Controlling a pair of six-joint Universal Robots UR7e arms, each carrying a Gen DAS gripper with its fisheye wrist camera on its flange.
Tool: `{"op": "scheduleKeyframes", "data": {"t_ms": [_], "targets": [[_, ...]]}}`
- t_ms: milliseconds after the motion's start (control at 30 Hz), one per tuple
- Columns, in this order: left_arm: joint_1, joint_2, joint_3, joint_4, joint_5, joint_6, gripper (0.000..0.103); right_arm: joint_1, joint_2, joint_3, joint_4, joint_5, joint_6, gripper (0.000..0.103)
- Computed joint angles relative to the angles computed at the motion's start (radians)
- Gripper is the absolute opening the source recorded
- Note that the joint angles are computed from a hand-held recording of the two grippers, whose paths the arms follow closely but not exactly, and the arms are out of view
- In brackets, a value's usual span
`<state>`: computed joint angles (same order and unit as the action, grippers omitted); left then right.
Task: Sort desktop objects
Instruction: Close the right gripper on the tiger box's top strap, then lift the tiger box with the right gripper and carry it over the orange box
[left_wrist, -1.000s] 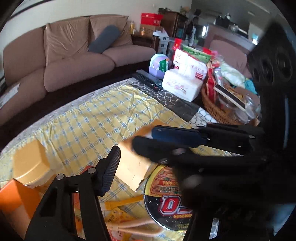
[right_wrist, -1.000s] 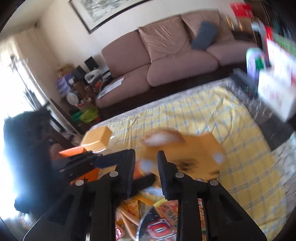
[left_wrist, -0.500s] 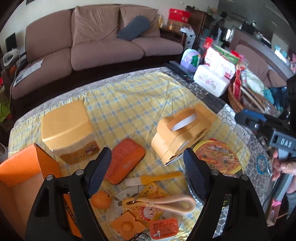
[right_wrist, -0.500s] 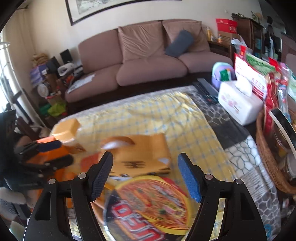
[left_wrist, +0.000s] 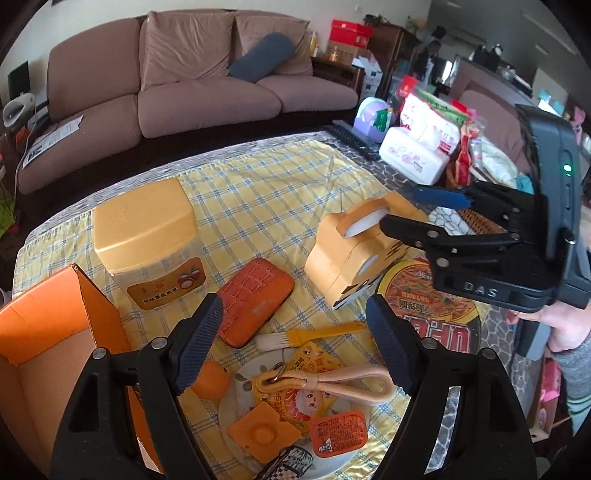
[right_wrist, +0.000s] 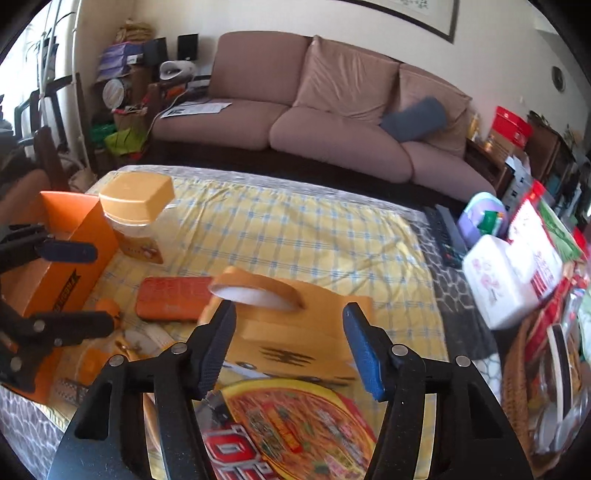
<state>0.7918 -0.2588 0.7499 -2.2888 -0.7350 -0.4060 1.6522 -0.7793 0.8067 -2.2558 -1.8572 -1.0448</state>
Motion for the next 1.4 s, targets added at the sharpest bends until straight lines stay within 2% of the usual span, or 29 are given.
{"op": "scheduleKeyframes", "data": {"t_ms": [133,233,300,433,533,600,633,733,800,900,1000,1133,1200,1300,1400], "targets": [[0.002,-0.01,0.021,-0.024,-0.017,0.004,0.077,0.01,0.024,-0.014,-0.01,-0.038,0.022,0.058],[0.004,-0.011,0.023,-0.035,-0.028,0.013,0.077,0.02,0.041,-0.009,-0.053,-0.099,-0.02,0.058],[0.006,-0.011,0.024,-0.046,-0.035,0.014,0.077,0.022,0.051,-0.021,-0.049,-0.11,-0.015,0.058],[0.009,-0.013,0.029,-0.06,-0.046,0.013,0.077,0.023,0.088,-0.091,0.0,-0.115,0.058,0.057],[0.012,-0.016,0.034,-0.061,-0.048,0.011,0.077,0.023,0.116,-0.156,0.08,-0.108,0.131,0.051],[0.015,-0.017,0.033,-0.063,-0.049,0.006,0.077,0.023,0.135,-0.205,0.15,-0.092,0.184,0.041],[0.016,-0.017,0.034,-0.067,-0.052,0.004,0.077,0.022,0.144,-0.227,0.176,-0.084,0.202,0.039],[0.019,-0.015,0.03,-0.073,-0.061,-0.004,0.077,0.022,0.166,-0.274,0.21,-0.073,0.209,0.026],[0.019,-0.012,0.027,-0.073,-0.063,-0.003,0.077,0.02,0.184,-0.321,0.253,-0.059,0.217,0.013],[0.018,-0.007,0.019,-0.067,-0.066,-0.001,0.077,0.013,0.182,-0.339,0.27,-0.031,0.24,0.011],[0.018,0.001,0.011,-0.061,-0.07,-0.003,0.077,0.007,0.139,-0.268,0.194,0.004,0.22,0.009],[0.013,0.014,-0.003,-0.073,-0.076,0.015,0.078,0.002,0.108,-0.24,0.142,0.072,0.228,0.006],[0.009,0.032,-0.026,-0.07,-0.064,0.037,0.082,0.009,0.11,-0.26,0.161,0.081,0.232,0.005],[0.004,0.072,-0.091,-0.027,-0.036,0.07,0.083,0.019,0.119,-0.293,0.191,0.082,0.237,0.005],[0.0,0.09,-0.117,-0.027,-0.016,0.093,0.083,0.018,0.114,-0.32,0.226,0.138,0.29,0.005]]}}
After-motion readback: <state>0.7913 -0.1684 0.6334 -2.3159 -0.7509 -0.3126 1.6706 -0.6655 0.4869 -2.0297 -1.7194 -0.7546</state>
